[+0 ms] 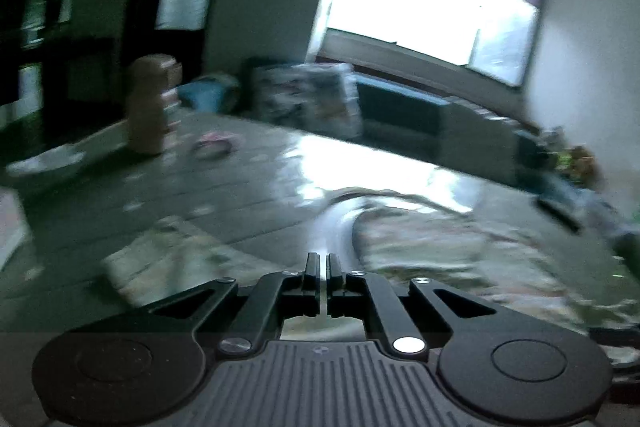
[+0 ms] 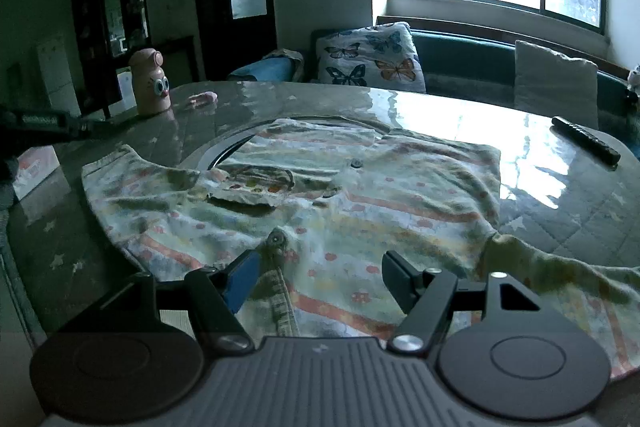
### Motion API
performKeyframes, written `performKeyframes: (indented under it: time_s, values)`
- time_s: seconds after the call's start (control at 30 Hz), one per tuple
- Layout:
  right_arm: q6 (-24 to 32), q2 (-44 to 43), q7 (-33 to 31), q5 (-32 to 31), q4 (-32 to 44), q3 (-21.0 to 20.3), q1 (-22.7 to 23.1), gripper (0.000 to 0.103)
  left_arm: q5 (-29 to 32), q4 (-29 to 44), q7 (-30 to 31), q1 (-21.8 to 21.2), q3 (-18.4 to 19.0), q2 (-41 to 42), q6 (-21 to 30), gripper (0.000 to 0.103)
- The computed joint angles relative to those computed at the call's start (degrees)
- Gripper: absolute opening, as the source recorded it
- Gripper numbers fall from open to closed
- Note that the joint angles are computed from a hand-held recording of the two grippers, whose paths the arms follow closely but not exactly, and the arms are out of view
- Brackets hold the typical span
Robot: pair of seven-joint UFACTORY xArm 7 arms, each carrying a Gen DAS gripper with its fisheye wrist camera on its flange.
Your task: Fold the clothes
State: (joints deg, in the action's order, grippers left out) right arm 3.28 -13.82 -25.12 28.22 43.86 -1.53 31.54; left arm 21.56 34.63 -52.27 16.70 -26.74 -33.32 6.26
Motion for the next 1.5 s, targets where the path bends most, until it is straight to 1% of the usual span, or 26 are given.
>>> performKeyframes:
  time_s: [0.03, 0.1, 0.17, 0.2, 0.23, 0.27, 0.4, 0.47, 0.53, 0.63, 0.67, 0.7, 0.77, 0.87, 0.93, 0.97, 1.03, 1.13, 1.2, 1.3, 1.4, 1.47, 1.5]
  values:
    - [0.02, 0.13, -0.23, 0.31, 0.02, -0.26, 0.33, 0.070, 0.03, -0.58, -0.02, 0.54, 0.47, -0.21, 0.64, 0.005]
    - [0.03, 0.38, -0.30, 0.51, 0.06, -0.21, 0.45, 0.070, 1.27, -1.08, -2.24, 4.37, -1.55, -1.35, 3.69, 0.012]
    - [0.09, 0.61, -0.76, 1.01, 0.17, -0.34, 0.82, 0.070, 3.50, -1.28, -4.99, 8.00, -3.16, -1.96, 6.25, 0.026]
    - [0.11, 0.64, -0.98, 1.23, 0.17, -0.31, 0.94, 0.070, 4.44, -1.18, -6.32, 9.32, -3.33, -1.80, 7.45, 0.030]
    - [0.15, 0.68, -1.10, 1.35, 0.18, -0.22, 0.95, 0.070, 5.41, -1.02, -7.68, 10.64, -3.50, -1.55, 8.66, 0.033]
    - [0.21, 0.72, -1.18, 1.44, 0.21, -0.11, 0.91, 0.070, 6.38, -0.93, -9.00, 11.79, -3.61, -1.19, 9.58, 0.033]
    - [0.62, 0.90, -0.81, 1.14, 0.37, 0.71, 0.11, 0.070, 8.99, -1.12, -11.12, 11.90, -0.67, 0.31, 11.01, 0.037]
    - [0.86, 1.00, -0.36, 0.79, 0.39, 1.18, -0.39, 0.070, 10.05, -1.32, -11.37, 10.77, 1.65, 1.32, 9.70, 0.039]
    - [0.96, 1.10, -0.20, 0.75, 0.40, 1.39, -0.56, 0.070, 10.80, -1.02, -11.88, 9.47, 3.40, 2.61, 9.76, 0.039]
    - [1.01, 1.27, 0.08, 0.67, 0.42, 1.75, -0.79, 0.070, 13.73, -0.31, -13.54, 9.38, 3.97, 3.87, 9.14, 0.035]
    - [0.98, 1.31, 0.28, 0.56, 0.40, 1.92, -0.93, 0.070, 14.34, -0.23, -14.11, 9.12, 4.34, 4.06, 9.15, 0.024]
    - [0.94, 1.31, 0.38, 0.53, 0.39, 1.98, -0.97, 0.070, 14.65, -0.24, -14.43, 8.58, 4.98, 4.22, 9.00, 0.020]
    - [0.81, 1.27, 0.55, 0.50, 0.32, 2.04, -1.00, 0.070, 14.68, -0.37, -14.95, 7.29, 6.36, 4.18, 8.51, 0.008]
    - [0.69, 1.05, 0.78, 0.45, 0.15, 1.96, -0.92, 0.070, 14.03, -0.93, -15.58, 5.73, 7.54, 2.86, 7.06, 0.006]
    - [0.67, 0.88, 0.68, 0.52, 0.09, 1.73, -0.69, 0.070, 12.65, -1.65, -14.26, 3.64, 8.59, 1.19, 4.87, 0.005]
    - [0.65, 0.78, 0.59, 0.73, 0.08, 1.52, -0.48, 0.069, 11.41, -2.10, -12.91, 1.85, 9.41, 0.11, 3.16, 0.005]
    - [0.54, 0.59, 0.32, 1.48, 0.14, 0.93, 0.08, 0.069, 9.56, -2.31, -11.11, -0.08, 9.51, -0.93, -0.08, 0.005]
    - [0.77, 0.38, -0.74, 3.82, 0.59, -0.57, 1.44, 0.065, 6.33, -2.11, -7.72, -5.32, 10.75, -1.50, -4.03, 0.005]
    - [1.42, 0.09, -1.78, 6.50, 1.12, -1.88, 2.47, 0.063, 4.24, -1.45, -5.18, -9.76, 11.99, -0.65, -6.09, 0.005]
    - [2.17, -0.42, -3.20, 10.06, 1.97, -2.88, 2.90, 0.059, 0.94, -0.46, -1.12, -18.21, 15.29, 1.97, -9.19, 0.005]
    - [3.31, -1.06, -5.32, 14.84, 3.10, -4.32, 3.57, 0.052, -0.67, 0.82, 2.10, -22.21, 14.87, 5.02, -11.08, 0.005]
    - [5.38, -1.20, -7.66, 20.22, 4.46, -5.96, 4.37, 0.045, -1.56, 1.90, 4.28, -24.53, 14.42, 7.49, -11.71, 0.005]
    - [6.62, -1.17, -8.55, 22.69, 5.16, -6.51, 4.38, 0.043, -2.01, 2.42, 5.94, -27.04, 15.41, 9.10, -11.70, 0.005]
